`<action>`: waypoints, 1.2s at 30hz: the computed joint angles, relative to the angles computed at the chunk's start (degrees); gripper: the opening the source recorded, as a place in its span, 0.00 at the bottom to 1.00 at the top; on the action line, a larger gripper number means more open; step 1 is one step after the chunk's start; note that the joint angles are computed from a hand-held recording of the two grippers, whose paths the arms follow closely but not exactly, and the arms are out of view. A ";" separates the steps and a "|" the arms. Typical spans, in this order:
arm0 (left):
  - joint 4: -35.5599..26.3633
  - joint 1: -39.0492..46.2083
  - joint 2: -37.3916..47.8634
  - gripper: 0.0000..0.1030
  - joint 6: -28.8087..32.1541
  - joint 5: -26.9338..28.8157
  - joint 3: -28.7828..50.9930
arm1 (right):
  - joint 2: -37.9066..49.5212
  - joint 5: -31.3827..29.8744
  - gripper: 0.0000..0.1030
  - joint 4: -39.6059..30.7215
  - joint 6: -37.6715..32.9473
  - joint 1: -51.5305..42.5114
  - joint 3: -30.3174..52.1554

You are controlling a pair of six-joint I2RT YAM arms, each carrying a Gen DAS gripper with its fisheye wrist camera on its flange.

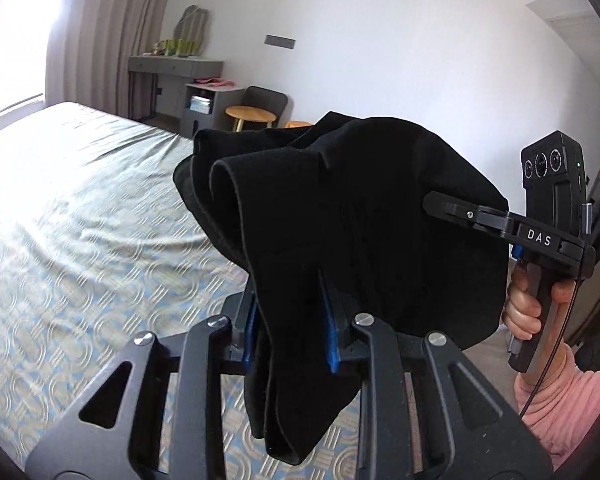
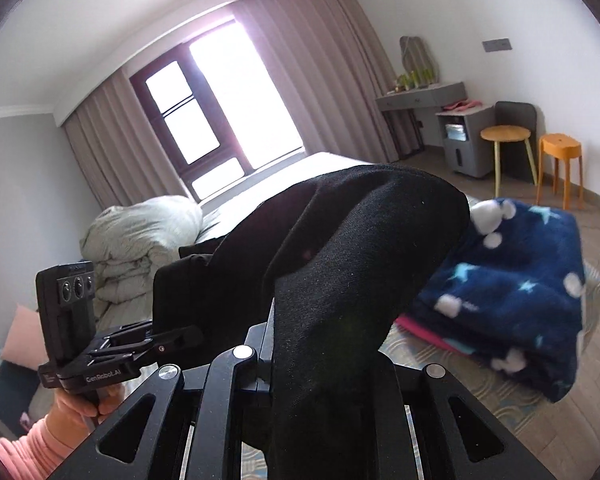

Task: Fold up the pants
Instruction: 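Lift the trouser bundle with both tools and carry it to the clothes stack, then lower the bundle onto the navy star-print clothes and open both tools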

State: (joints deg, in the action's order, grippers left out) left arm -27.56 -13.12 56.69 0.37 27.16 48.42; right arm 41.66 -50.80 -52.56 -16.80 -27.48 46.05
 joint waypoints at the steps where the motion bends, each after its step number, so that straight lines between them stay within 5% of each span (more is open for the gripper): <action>1: 1.24 -3.23 3.79 0.27 -0.59 -2.03 3.26 | 1.93 -0.12 0.14 1.45 0.58 -1.09 1.50; 11: 2.52 -17.16 40.83 0.27 0.18 -12.47 37.54 | 28.51 -1.94 0.14 15.01 9.12 -10.48 15.26; 15: -1.57 -18.25 57.34 0.32 0.36 -21.60 49.51 | 40.76 8.03 0.17 20.47 9.86 -6.85 18.19; 17: -1.42 -17.47 64.49 0.47 -0.71 -24.73 52.55 | 48.53 18.54 0.25 20.75 8.59 -4.62 20.41; 19: 4.20 -16.94 65.03 0.55 -2.19 -24.46 49.70 | 52.96 25.53 0.32 26.06 8.20 -2.54 18.19; 23: 3.76 -16.59 66.22 0.66 -1.26 -24.19 51.17 | 49.08 25.63 0.37 38.48 6.64 -3.16 8.38; 28: 4.64 -16.83 65.17 0.68 -3.13 -24.92 49.60 | 46.26 27.80 0.39 39.24 5.57 -2.06 5.68; 31: 9.81 -17.47 62.23 0.80 -5.35 -29.06 44.56 | 44.41 29.67 0.44 38.69 6.80 -1.49 5.06; 36: 8.63 -18.69 56.43 0.80 -4.52 -30.19 39.62 | 32.02 38.01 0.51 37.00 10.51 0.28 -0.89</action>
